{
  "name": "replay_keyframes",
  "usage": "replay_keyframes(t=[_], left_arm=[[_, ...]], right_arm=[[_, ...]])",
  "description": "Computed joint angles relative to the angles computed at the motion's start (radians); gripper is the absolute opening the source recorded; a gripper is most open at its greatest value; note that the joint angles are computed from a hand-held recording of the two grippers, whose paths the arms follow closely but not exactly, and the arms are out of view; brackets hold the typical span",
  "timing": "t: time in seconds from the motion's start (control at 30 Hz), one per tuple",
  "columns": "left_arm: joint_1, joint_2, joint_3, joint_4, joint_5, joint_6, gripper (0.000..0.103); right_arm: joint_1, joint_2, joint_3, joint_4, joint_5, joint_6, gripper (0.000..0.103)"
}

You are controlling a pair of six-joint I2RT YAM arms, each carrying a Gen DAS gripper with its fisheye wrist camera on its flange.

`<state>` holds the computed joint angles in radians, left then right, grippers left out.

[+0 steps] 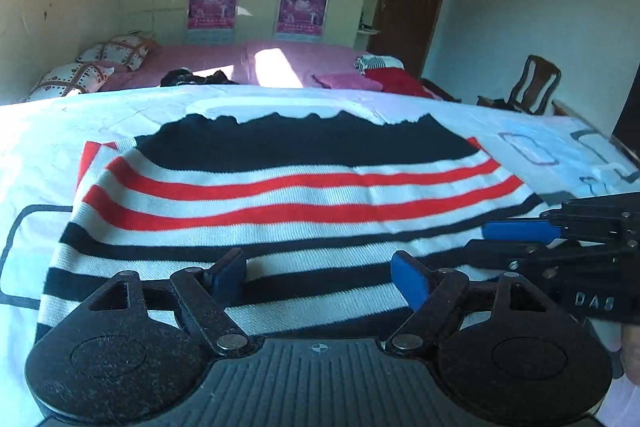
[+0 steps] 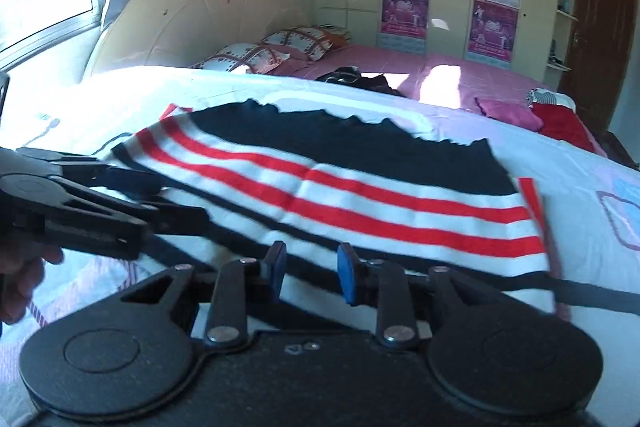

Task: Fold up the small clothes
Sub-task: 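Open both tools and release the folded hem onto the sweater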

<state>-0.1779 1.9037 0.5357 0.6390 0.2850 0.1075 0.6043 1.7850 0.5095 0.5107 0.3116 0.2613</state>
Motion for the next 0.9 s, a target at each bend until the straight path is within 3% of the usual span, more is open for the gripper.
replay_keyframes(t=[0.07,0.13,0.37,0.47,0.63,0.8,0.9], left_arm=[[-0.044,0.019,-0.027,0.05,-0.09,0.038,0.078],[-0.037,0.004,-0.066,0.078,-0.096,0.09,0.078],[0.182,-0.007,-0.089,0.032,0.073,0.164,0.078],[0.213,-0.017,-0.093,0.01,0.087,0.188,0.078],[0.216,-0.013,-0.097,0.017,0.079,0.173,0.078],[0.239,-0.095,-0.127,0.007,0.078,0.139,0.078],[0.309,-0.104,-0.11,0.003,0.108,0.12,0.078]], right_arm=[[0.045,0.082,0.07,-0.094,0.057,0.019,0.028],[0.046,0.091,0.011,-0.006,0.065,0.015,0.028],[-0.067,-0.064,-0.155,-0.013,0.086,-0.037,0.028],[-0.169,-0.134,-0.248,0.018,0.063,-0.083,0.028],[-0.274,-0.198,-0.345,0.07,0.009,-0.142,0.028],[-0.217,-0.26,-0.298,-0.061,0.066,-0.099,0.028],[-0.172,-0.354,-0.317,-0.065,0.102,-0.108,0.031]])
